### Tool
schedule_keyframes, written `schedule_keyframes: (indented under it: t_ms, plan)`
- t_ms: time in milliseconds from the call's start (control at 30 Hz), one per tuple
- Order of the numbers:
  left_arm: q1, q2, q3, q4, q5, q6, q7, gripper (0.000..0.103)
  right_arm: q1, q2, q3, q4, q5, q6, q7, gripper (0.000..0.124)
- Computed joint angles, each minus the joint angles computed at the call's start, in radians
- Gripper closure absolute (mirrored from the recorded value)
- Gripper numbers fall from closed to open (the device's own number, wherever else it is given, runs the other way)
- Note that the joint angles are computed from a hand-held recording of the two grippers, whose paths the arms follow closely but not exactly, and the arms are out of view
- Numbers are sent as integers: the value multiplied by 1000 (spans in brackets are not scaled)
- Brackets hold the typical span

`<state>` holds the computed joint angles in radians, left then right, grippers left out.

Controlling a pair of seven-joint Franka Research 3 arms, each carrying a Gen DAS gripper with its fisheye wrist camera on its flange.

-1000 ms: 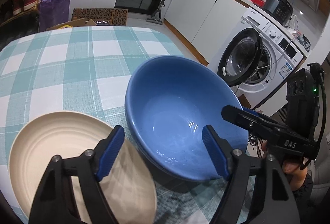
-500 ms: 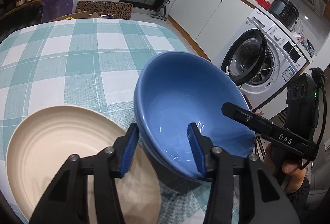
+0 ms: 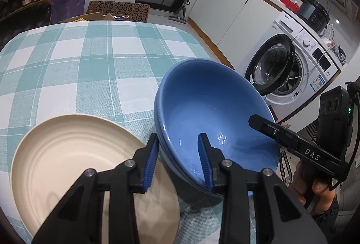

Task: Organize plates and bowls
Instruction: 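Close the left and right grippers on the rim of the bowl stack, then lift the bowl stack with both grippers and carry it over the cream plates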

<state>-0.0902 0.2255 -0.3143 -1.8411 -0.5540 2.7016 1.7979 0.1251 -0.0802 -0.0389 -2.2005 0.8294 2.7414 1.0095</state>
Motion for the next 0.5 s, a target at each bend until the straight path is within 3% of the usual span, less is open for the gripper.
schedule_keyframes:
  t_ms: [500]
  plan:
    - [-15, -3, 7, -4, 87, 13, -61, 71, 5, -13, 3, -21, -53, 32, 31, 92]
